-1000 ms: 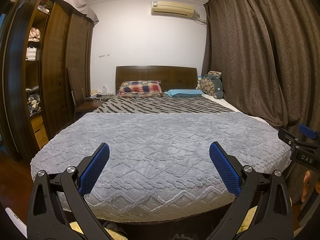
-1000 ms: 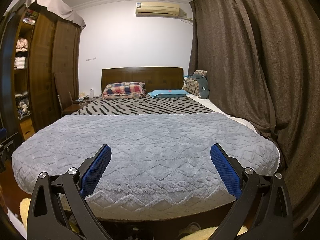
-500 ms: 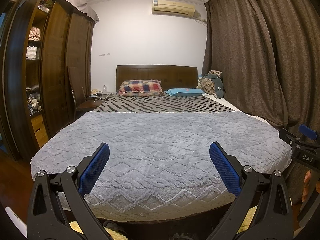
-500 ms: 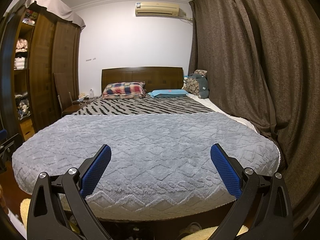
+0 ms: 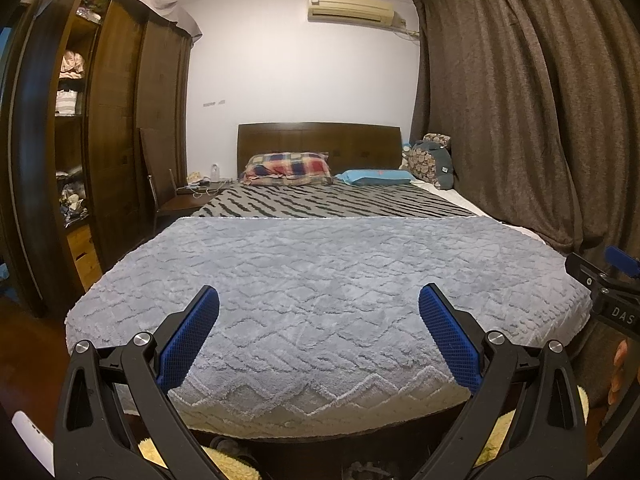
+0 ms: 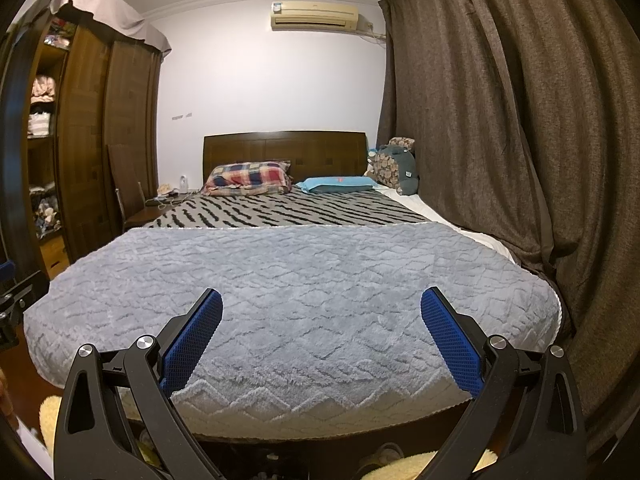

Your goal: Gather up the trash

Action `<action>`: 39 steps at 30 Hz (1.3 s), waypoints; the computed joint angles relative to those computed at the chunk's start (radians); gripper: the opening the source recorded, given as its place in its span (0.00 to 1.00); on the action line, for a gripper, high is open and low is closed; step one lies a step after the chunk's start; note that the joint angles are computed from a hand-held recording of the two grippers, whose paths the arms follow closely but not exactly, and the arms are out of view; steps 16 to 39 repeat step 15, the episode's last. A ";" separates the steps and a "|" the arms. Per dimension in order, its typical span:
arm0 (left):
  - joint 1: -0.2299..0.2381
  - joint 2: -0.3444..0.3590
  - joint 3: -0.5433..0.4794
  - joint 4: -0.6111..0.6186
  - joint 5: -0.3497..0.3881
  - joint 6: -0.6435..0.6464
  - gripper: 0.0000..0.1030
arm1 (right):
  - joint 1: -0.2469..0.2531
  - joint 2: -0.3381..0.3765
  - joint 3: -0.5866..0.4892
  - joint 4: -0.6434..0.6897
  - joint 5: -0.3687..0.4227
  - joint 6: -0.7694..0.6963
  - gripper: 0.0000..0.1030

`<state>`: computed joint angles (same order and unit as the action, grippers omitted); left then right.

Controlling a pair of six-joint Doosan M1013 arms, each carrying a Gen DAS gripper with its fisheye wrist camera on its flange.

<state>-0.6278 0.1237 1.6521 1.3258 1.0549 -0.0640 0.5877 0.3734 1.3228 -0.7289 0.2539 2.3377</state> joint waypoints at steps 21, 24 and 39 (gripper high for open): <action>0.014 -0.008 0.008 -0.024 -0.012 -0.013 0.92 | 0.011 0.007 -0.007 0.010 0.022 -0.026 0.97; 0.014 -0.008 0.008 -0.024 -0.012 -0.013 0.92 | 0.011 0.007 -0.007 0.010 0.022 -0.026 0.97; 0.014 -0.008 0.008 -0.024 -0.012 -0.013 0.92 | 0.011 0.007 -0.007 0.010 0.022 -0.026 0.97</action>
